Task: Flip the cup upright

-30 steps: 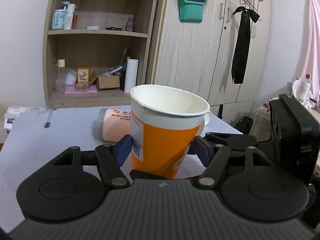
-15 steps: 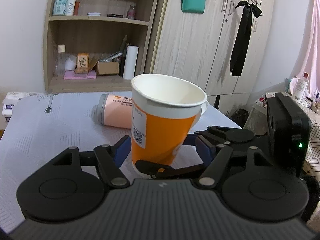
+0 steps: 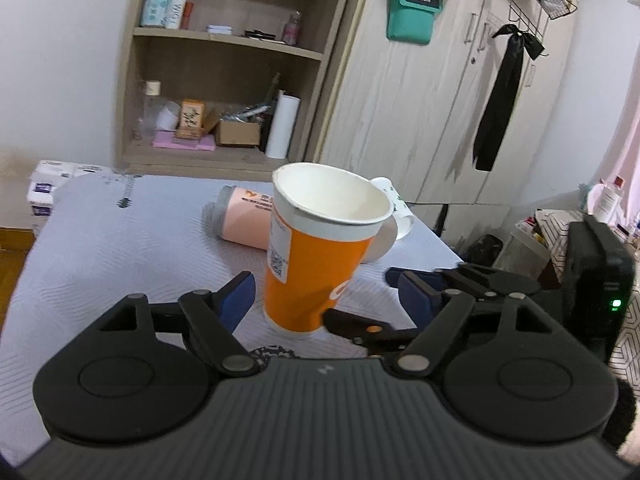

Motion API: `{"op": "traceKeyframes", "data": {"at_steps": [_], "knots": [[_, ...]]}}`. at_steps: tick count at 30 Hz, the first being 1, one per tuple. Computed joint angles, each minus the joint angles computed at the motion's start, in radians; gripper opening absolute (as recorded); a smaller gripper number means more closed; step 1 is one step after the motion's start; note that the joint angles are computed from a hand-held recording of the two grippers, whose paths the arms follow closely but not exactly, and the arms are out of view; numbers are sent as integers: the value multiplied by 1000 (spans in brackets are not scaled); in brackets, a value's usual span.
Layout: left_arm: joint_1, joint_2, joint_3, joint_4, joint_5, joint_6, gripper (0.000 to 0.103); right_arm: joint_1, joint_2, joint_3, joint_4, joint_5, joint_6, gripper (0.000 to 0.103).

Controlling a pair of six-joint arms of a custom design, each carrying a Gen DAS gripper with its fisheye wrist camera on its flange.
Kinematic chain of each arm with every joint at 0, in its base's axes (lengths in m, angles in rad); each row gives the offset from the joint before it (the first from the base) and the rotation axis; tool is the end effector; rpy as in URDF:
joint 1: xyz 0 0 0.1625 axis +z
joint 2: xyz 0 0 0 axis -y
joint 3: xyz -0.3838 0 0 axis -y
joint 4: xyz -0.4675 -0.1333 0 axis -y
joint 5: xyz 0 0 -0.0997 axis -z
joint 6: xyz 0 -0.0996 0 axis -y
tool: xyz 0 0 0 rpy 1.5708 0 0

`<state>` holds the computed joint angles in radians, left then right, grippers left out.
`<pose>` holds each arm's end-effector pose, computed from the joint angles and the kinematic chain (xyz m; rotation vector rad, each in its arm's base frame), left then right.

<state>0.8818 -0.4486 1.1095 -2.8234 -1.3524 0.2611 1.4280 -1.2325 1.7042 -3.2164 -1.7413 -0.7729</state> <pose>-0.4220 -0.7560 0.0169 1.2457 2.6348 -0.9354 0.0195 -0.6826 0.3661 0.5613 -2.1246 1.2261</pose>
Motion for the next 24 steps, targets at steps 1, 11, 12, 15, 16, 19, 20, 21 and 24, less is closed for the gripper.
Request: {"op": "traceKeyframes", "data": {"at_steps": [1,11,12,15,16,19,20,21,24], "knots": [[-5,-8,14,-15,13,2,79,3,-9,9,-4,-3,2,83],[-45,-104,181,-212,127,-17,85,41,-116,156,-171,-17,-19,85],[-49,-112,197,-231,139,-17,86,46,-126,172,-198,-17,-23,85],[-58,-133,242,-294,163,-23,92,56,-152,216,-261,-14,-21,88],[-61,-137,255,-312,173,-27,92,57,-158,227,-281,-11,-16,88],[-71,-143,278,-351,202,-10,94,61,-163,251,-334,-18,-7,89],[-72,-146,286,-357,206,-6,96,61,-165,261,-353,-14,-3,89],[-74,-147,291,-362,208,-5,97,61,-163,262,-366,-14,1,91],[-78,-151,301,-373,223,-11,103,58,-162,274,-407,-1,12,97]]}}
